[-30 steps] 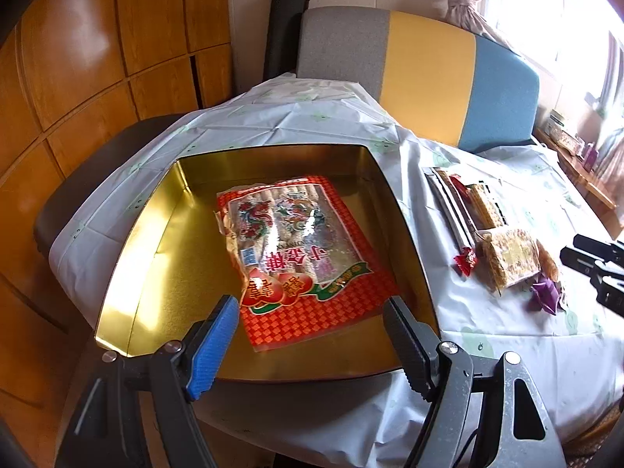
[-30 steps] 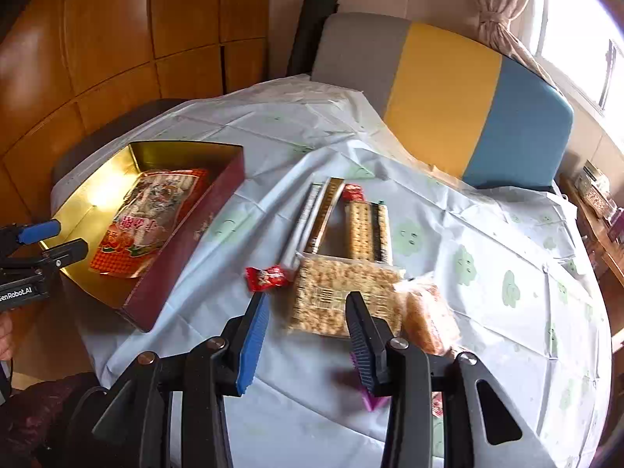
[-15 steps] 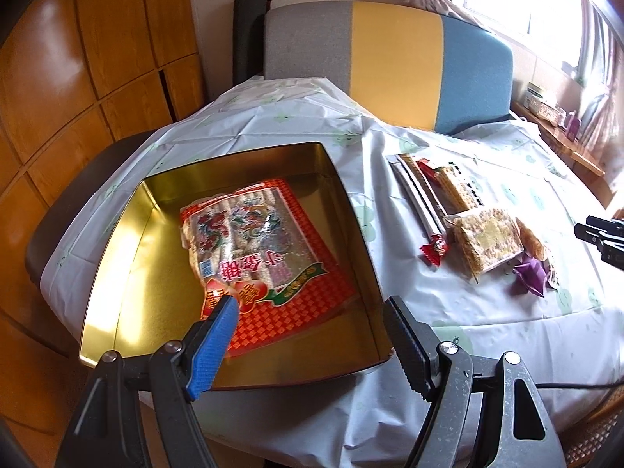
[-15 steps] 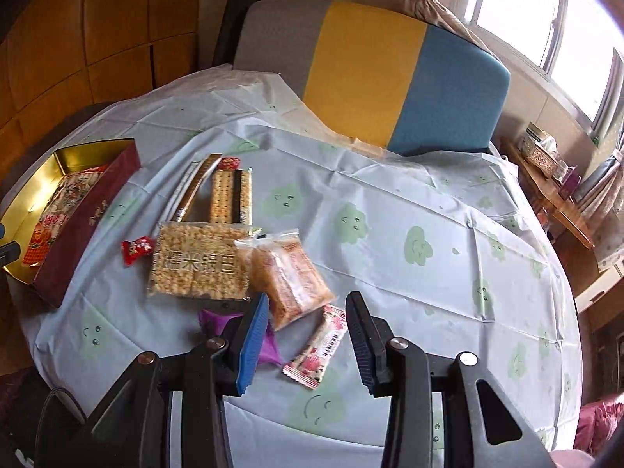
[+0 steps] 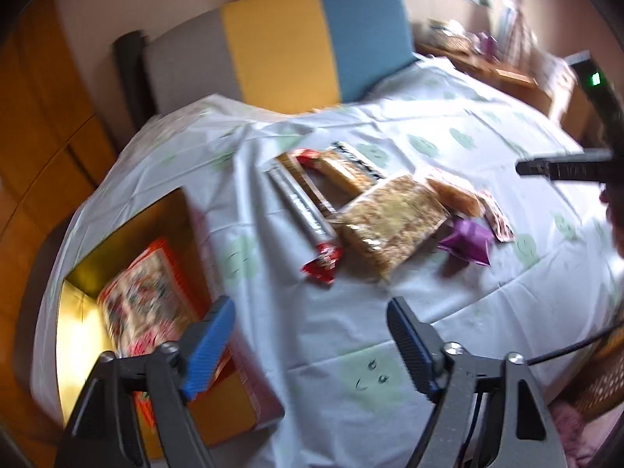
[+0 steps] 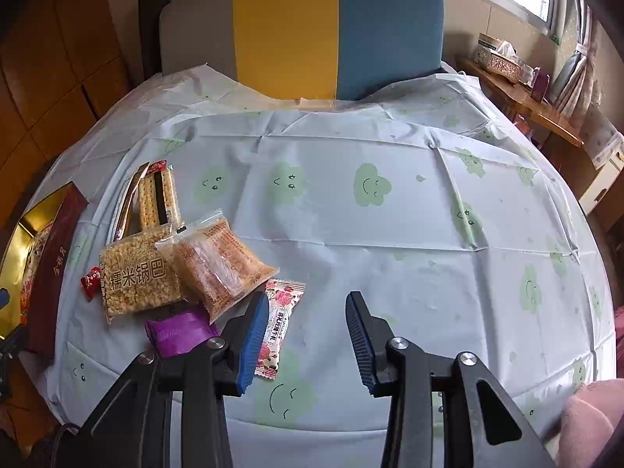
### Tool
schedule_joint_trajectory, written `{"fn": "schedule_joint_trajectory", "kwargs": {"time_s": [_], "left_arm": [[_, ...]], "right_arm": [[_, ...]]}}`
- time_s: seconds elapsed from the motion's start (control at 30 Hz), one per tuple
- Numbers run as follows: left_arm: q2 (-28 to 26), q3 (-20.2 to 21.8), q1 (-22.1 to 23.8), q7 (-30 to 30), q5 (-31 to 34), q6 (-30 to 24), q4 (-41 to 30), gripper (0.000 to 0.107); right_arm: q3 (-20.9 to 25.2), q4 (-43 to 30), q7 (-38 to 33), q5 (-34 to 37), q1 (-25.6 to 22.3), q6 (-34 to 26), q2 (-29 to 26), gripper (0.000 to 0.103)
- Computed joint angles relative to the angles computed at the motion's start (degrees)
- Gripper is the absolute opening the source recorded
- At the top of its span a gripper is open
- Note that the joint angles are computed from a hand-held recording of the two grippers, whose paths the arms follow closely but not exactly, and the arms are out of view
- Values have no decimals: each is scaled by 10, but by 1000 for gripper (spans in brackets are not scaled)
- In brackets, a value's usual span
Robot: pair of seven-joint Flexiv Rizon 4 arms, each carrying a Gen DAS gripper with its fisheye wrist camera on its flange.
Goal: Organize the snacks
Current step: 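Grasp the clear rice-cracker bag with the left gripper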
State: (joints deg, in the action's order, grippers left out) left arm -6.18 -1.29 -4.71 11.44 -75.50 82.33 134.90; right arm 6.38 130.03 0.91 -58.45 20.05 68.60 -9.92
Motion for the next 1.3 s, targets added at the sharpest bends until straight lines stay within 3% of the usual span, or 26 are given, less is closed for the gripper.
{"fn": "schedule_joint_trajectory", "kwargs": {"time_s": [0.07, 0.27, 0.43, 0.7, 0.83, 0.9, 0.97, 1.17, 1.3], "left_arm": [[-18, -18, -13, 45, -26, 24, -14, 89], [-66, -48, -24, 90, -1, 54, -47, 89], [-98, -50, -9, 37, 122, 37, -68, 89], [-133, -99, 32, 42, 209, 49, -78, 89], [-147, -84, 38, 1, 288, 23, -91, 90], [-150, -101, 56, -4, 299, 16, -94, 90], [-152, -90, 60, -40, 331, -17, -106, 84], [-129, -155, 110, -19, 289, 7, -66, 73], [-99, -186, 119, 7, 202, 37, -25, 72]], "right_arm": [[-2, 3, 9, -4, -2, 7, 2, 42], [-5, 6, 20, -9, -10, 22, 5, 42], [-3, 10, 18, 14, -15, 42, 3, 42], [-4, 7, -10, 49, -6, 43, -4, 42], [-8, 8, -10, 51, -3, 45, -3, 42], [-9, 9, -8, 50, -3, 46, -2, 42], [-11, 10, -2, 48, -4, 47, -2, 42], [-12, 13, 15, 46, -8, 47, 1, 42], [-7, 12, 8, 58, -8, 40, 0, 42]]}}
